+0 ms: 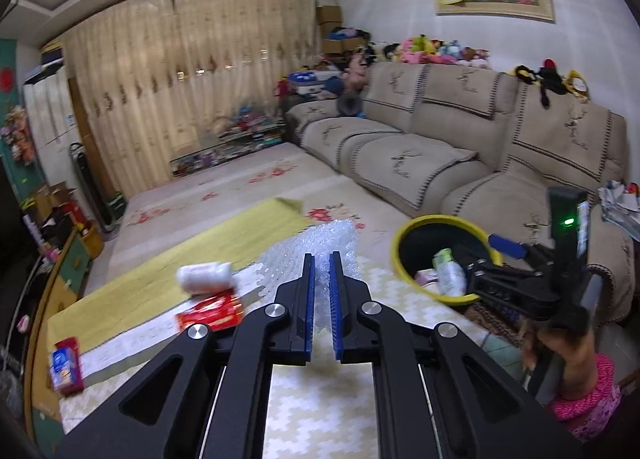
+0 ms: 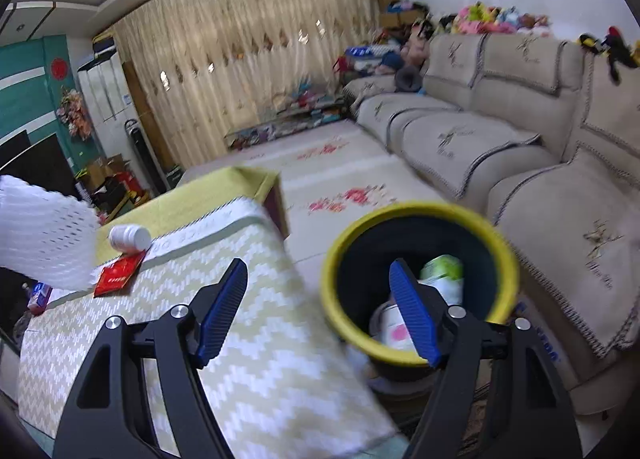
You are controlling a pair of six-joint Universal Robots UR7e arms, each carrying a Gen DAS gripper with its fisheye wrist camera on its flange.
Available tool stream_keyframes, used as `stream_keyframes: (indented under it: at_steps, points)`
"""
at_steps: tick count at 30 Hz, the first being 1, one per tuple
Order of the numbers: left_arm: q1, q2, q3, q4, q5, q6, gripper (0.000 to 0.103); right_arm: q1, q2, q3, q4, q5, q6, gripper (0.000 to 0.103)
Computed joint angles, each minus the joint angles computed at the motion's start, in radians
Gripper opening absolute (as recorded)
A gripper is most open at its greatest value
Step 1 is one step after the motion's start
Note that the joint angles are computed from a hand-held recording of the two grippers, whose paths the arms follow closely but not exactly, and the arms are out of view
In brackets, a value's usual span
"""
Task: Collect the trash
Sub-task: 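Carry the foam net over the bin and open the left gripper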
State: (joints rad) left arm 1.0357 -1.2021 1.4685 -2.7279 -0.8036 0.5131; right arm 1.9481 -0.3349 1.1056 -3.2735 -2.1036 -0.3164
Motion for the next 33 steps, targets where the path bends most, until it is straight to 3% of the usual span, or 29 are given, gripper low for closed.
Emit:
stream_keyframes:
  at_steps: [7,13,19,24,25,28,33]
  points:
    - [0.002,0.128,-0.116,0.105,-0.133,-0.04,0.008,-0.018,-0.123,0.175,-0.195,-0.061,-0.028,0.077]
    - [0.023,0.319,-0.328,0.235,-0.252,-0.088,0.008,-0.051,-0.175,0.235,-0.228,-0.098,0.009,0.077]
    - [0.046,0.541,-0.576,0.344,-0.265,-0.073,0.008,-0.068,-0.193,0.258,-0.249,-0.107,0.013,0.077]
    - [0.063,0.71,-0.755,0.387,-0.196,-0.052,0.01,-0.073,-0.197,0.265,-0.259,-0.118,0.018,0.077]
    - [0.065,0.741,-0.79,0.388,-0.178,-0.041,0.019,-0.073,-0.198,0.266,-0.26,-0.119,0.019,0.077]
    - [0.069,0.749,-0.778,0.343,-0.16,-0.035,0.057,-0.073,-0.194,0.258,-0.257,-0.122,0.013,0.077]
    - [0.074,0.608,-0.581,0.229,-0.178,-0.05,0.067,-0.07,-0.182,0.244,-0.229,-0.118,0.016,0.077]
